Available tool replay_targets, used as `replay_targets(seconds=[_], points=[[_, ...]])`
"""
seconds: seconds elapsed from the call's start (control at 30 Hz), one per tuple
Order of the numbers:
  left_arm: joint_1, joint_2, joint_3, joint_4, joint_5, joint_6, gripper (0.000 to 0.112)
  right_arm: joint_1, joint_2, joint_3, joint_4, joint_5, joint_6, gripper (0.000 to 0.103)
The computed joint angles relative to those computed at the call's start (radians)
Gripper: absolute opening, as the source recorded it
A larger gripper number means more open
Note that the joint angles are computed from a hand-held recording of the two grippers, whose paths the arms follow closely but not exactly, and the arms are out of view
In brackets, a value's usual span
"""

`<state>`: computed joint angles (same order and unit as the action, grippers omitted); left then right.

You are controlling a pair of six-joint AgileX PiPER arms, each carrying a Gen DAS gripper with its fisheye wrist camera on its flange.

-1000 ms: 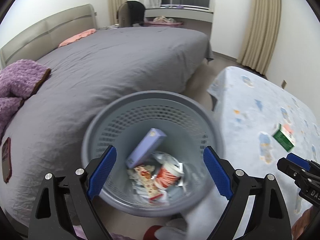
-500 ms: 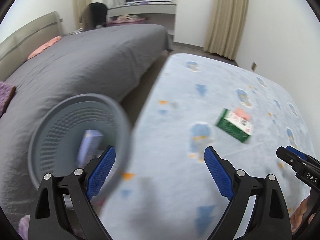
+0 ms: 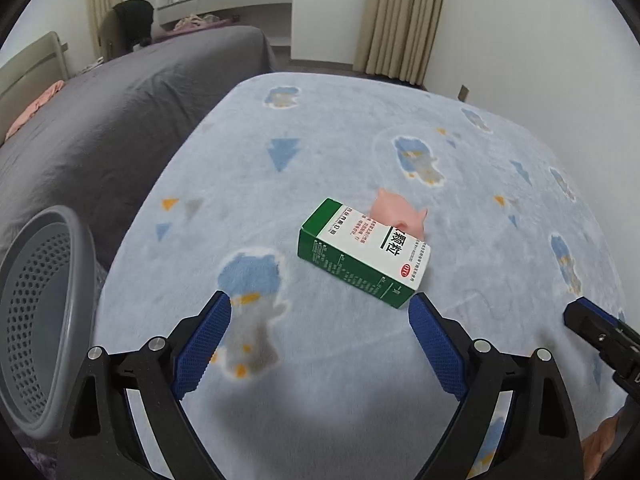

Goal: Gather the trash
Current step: 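Grasp the green-and-white medicine box with the left tool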

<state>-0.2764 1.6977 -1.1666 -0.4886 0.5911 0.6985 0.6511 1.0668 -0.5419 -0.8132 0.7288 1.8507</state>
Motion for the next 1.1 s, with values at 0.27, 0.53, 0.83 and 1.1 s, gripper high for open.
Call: replay_targets(seconds=[0.27, 0.53, 0.83, 1.1], points=[[0.032, 0.081, -0.085, -0.106, 0.090, 0.244, 0.096, -0.030, -0.045, 0.038, -0.034, -0.049, 0.030, 0.057], [0.016, 0.155, -0.167, -0.127, 0.162, 0.336, 0.096, -0.039, -0.061, 0.046, -0.051, -0.067, 0.039, 0.058], [-0.012, 0.203, -0.217, -0.107, 0.189, 0.341, 0.096, -0.066, -0.063, 0.053, -0.047, -0.104, 0.028, 0.058], [-0.046, 0.243, -0.262, -0.058, 0.190, 0.291, 0.096, -0.080, -0.050, 0.051, -0.043, -0.122, 0.014, 0.058]])
